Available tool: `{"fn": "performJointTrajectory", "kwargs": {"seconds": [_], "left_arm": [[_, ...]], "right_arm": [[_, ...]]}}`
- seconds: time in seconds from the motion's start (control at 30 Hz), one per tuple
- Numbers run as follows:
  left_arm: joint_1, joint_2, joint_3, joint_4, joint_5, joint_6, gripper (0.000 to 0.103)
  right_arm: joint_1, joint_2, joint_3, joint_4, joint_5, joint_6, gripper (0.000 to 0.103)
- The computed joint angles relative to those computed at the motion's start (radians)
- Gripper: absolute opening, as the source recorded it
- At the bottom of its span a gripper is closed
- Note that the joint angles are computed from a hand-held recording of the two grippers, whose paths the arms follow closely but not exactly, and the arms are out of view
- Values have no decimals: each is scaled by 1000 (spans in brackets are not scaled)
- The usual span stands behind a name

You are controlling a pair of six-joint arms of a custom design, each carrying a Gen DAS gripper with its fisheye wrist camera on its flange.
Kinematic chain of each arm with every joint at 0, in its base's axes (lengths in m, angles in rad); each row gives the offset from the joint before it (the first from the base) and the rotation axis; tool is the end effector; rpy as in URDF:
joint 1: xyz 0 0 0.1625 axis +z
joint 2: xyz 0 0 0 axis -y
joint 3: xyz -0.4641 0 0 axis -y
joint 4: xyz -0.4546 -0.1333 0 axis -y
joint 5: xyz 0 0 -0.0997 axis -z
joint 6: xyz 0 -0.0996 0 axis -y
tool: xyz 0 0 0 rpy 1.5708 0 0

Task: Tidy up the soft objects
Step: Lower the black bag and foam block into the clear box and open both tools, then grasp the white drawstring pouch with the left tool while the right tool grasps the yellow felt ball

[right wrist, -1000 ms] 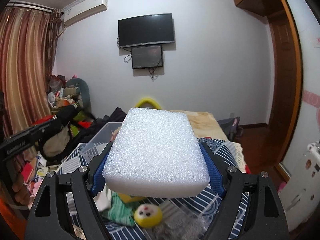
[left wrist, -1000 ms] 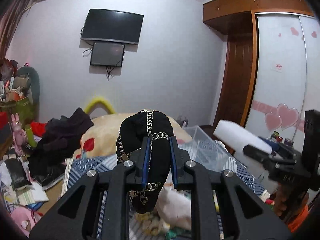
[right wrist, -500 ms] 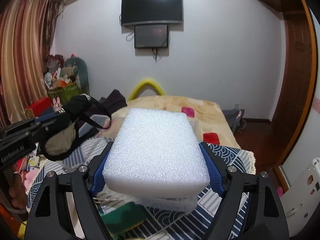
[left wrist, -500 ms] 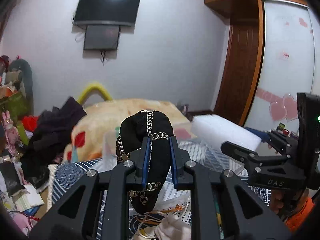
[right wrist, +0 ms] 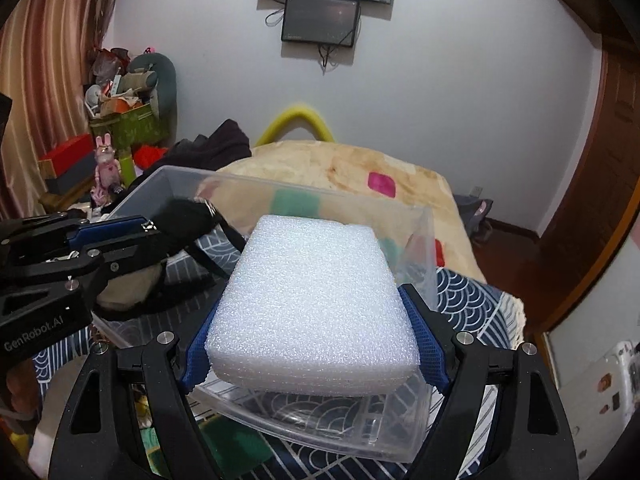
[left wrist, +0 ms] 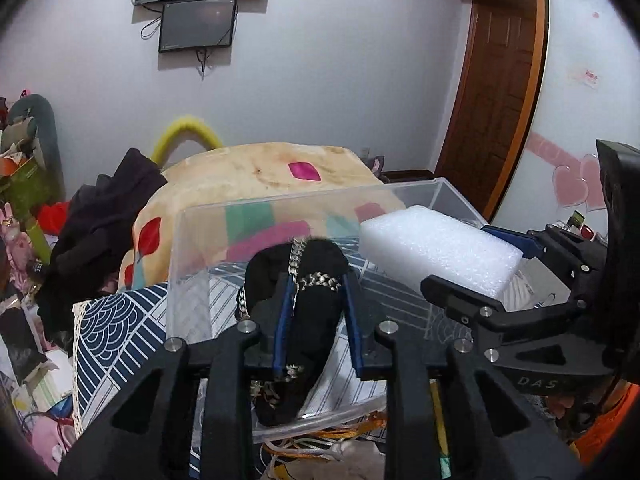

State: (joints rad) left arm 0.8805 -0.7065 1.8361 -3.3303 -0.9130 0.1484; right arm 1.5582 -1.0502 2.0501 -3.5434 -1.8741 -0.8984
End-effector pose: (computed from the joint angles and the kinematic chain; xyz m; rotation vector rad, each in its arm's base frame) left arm -0.2795 -0.6434 0.0478 0.7616 2.3890 -1.0099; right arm 0.0958 -0.6124 0.2115 0.8154 -2.1514 0.9347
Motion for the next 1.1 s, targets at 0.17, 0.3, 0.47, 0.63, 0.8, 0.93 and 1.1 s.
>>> {"fn": "performJointTrajectory", "kwargs": {"seconds": [0.17,0.3,0.47,0.63,0.8,0.93,1.1], "left_arm": [[-11,-10,21,-32,10,7,53],[-28,-32,54,-80,15,15,58],[-56,-64,97,-144,29,31,71],[-88,-96,154,-240,42,46,90],[-113,-107,207,-318,69,60,98],[-123,-110,249,-336,80,35,99],[-124,-110,288,-313,62,-20,99]], "right_arm": [[-3,-22,12,21,1,-6,80],[-7,-50,21,45,35,14,81],[-6,-95,56,20,87,15,83],[-7,-136,100,-19,144,17,85],[-19,-167,151,-65,201,12,87],[-33,-169,191,-122,222,6,88],[-50,-158,227,-165,223,5,88]]}}
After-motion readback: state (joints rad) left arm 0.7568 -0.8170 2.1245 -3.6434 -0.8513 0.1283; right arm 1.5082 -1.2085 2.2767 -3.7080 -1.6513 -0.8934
